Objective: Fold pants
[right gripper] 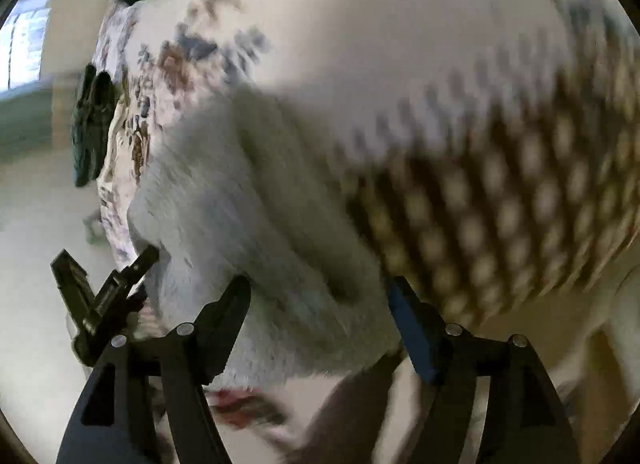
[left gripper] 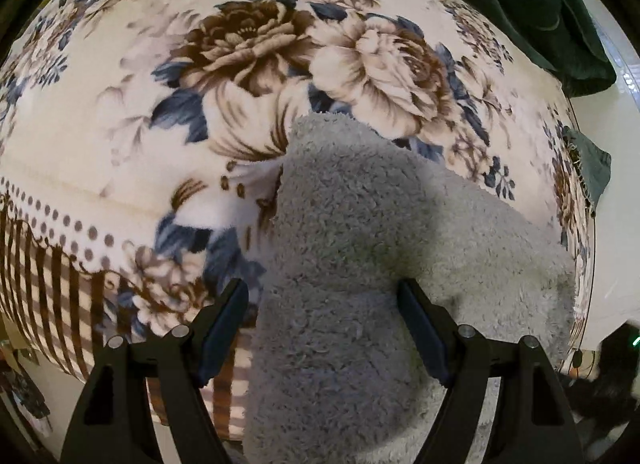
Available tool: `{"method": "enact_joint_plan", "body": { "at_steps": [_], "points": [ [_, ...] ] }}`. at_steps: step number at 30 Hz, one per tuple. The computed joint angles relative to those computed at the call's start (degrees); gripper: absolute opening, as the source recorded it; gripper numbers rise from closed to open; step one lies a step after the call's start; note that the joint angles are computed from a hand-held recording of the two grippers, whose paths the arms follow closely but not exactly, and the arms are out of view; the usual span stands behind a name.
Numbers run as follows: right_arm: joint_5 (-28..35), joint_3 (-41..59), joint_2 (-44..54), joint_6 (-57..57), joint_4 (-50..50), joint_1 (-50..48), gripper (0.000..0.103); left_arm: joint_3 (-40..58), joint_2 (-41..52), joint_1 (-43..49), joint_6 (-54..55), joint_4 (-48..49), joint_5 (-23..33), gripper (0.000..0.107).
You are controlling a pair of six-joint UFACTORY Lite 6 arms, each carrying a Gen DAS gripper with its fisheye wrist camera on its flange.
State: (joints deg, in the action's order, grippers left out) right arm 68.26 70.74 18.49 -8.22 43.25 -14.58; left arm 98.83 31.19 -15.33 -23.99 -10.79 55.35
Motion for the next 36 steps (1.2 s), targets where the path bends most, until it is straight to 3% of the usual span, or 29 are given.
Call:
{"method": "enact_joint_plan", "body": {
  "at_steps": [1, 2, 6, 9, 12, 17, 19, 25, 26, 28, 33, 36],
  "points": [
    [-1.74, -3.46, -2.54, -0.12, 0.78, 0.02, 0.017, 0.25, 0.25, -0.01, -0.09, 0.2, 0.16, 0.076],
    [-2.49, -5.15, -4.63, 0.89, 0.05, 0.11, 0.016, 0.68, 0.6, -0.05, -0.02, 0.36, 0.36, 0.076],
    [-2.59, -7.84, -13.24, 4.98, -5.7, -1.51, 0.015, 2.04, 1.17, -0.07, 1.27, 0.54, 1.43, 0.076],
    [-1.41, -7.15, -8.57, 4.7, -12.81, 0.45, 0.016, 2.96, 1.87, 0.18, 2.7, -1.9, 1.76, 0.076],
    [2.91, -4.18, -2.27, 4.09, -13.32, 1.15, 0.031, 5.22, 2.66, -0.74, 2.36, -1.81, 3.2, 0.076],
    [3.99, 6.4, -5.93, 3.63, -14.2, -0.09, 0.053, 10.63, 2.54, 0.48, 3.47, -3.54, 5.62, 0.076],
    [3.72, 11.21, -3.83, 2.64, -12.12, -1.95, 0.053, 14.42, 4.58, 1.69, 3.64, -4.41, 6.3, 0.076],
    [6.1, 35.26, 18.28, 1.65, -7.15, 2.6, 0.053, 30.76, 18.71, 4.37, 2.92, -4.09, 10.0, 0.076],
    [4.88, 36.82, 20.2, 1.25, -6.23, 3.79, 0.051, 33.22, 20.92, 4.93, 3.03, -4.83, 10.57, 0.076],
    [0.57, 40.75, 22.67, 3.0, -9.8, 7.23, 0.035, 37.05, 24.23, 5.7, 2.66, -5.02, 11.52, 0.076],
    [-2.47, 50.68, 33.13, 8.62, -14.83, 9.47, 0.031, 34.98, 25.84, 7.54, 4.4, -8.21, 9.95, 0.076],
    [-0.69, 55.02, 37.51, 9.35, -15.32, 9.54, 0.031, 32.23, 26.22, 8.33, 5.45, -10.93, 9.27, 0.078]
  ]
}}
